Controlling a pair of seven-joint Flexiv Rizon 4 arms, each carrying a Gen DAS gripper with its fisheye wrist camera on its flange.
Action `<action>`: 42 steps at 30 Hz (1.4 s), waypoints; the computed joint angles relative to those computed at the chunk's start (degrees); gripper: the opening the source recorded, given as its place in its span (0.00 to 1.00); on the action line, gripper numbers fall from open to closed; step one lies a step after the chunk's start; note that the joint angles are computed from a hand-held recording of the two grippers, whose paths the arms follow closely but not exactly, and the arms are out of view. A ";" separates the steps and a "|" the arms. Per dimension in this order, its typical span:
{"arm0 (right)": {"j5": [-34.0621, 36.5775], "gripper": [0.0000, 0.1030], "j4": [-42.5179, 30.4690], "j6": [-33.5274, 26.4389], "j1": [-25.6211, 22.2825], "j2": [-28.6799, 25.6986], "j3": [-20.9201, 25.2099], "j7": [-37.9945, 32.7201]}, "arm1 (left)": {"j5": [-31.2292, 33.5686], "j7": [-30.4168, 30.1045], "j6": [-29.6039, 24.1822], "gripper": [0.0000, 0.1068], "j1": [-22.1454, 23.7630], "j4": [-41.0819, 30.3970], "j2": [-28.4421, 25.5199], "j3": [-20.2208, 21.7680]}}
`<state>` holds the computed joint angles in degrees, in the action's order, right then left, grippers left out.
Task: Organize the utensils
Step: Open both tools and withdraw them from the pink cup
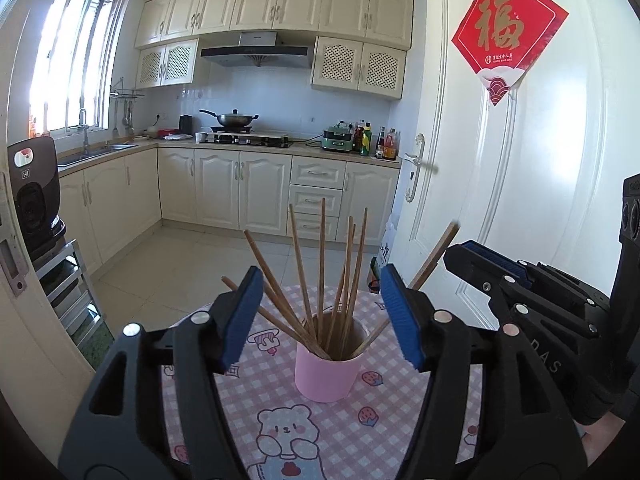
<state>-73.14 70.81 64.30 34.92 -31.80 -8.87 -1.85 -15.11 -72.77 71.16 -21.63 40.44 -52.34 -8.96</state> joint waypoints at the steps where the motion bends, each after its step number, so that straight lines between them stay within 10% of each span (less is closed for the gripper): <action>1: -0.41 0.16 0.54 -0.13 0.18 0.42 -0.04 0.37 | 0.10 0.23 1.08 0.60 0.24 1.92 1.05 -0.23; 13: -5.56 0.24 6.61 -2.42 0.71 4.18 3.21 5.51 | -0.04 2.99 10.71 0.78 3.42 21.33 11.24 -2.36; 42: -22.19 0.68 13.47 -12.75 3.09 8.46 9.39 15.41 | 4.67 -5.07 28.88 0.87 -2.61 43.93 23.14 9.72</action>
<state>-95.33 84.28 51.55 38.01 -23.33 0.52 13.55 -10.44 -77.83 100.04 -24.24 84.37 -29.19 0.76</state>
